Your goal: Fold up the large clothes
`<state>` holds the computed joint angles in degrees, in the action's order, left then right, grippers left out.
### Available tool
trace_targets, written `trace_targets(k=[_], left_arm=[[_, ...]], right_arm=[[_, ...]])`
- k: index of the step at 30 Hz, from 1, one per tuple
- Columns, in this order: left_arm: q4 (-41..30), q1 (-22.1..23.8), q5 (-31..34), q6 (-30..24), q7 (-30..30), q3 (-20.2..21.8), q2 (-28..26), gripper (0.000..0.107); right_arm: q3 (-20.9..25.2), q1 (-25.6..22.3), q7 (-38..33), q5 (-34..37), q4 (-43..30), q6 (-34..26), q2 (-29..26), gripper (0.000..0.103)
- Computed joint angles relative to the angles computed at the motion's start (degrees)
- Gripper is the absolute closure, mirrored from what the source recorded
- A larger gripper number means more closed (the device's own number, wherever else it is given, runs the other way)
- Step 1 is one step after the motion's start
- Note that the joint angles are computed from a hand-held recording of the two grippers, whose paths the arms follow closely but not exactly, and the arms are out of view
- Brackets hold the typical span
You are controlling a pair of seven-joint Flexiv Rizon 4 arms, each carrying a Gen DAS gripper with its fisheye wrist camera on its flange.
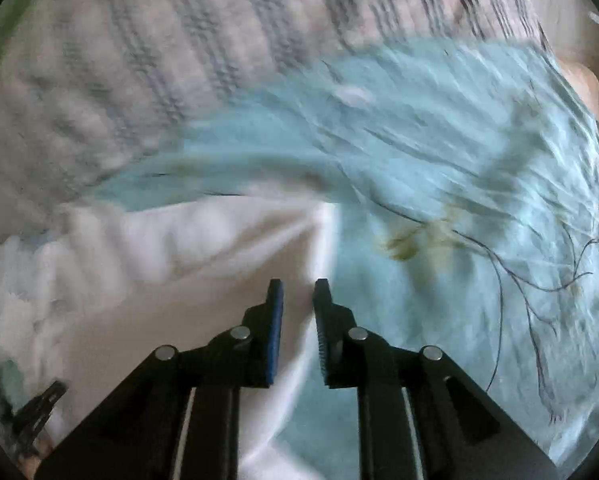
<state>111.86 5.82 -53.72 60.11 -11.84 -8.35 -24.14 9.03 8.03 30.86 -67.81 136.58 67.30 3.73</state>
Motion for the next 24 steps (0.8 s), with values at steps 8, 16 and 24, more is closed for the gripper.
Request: trace_targets(k=[8,16,24], left_arm=[[-3.1,3.9,1.2,-10.8,-4.5,0.7,-0.5,0.098],[-4.6,-1.0,10.5,-9.5,-6.5,1.9,-1.8,0.082],[-2.2,0.7,1.8,-5.6,-1.9,2.2,0.3,0.103]], right_arm=[[0.9,6.8,-9.3,13.1,-0.7,0.9,-4.4,0.076],[1.1,3.3,7.8,-5.8,0.7,5.4,-0.2,0.064],[0.8,1.3,14.7,-9.6,2.3,4.9,1.5,0.063]])
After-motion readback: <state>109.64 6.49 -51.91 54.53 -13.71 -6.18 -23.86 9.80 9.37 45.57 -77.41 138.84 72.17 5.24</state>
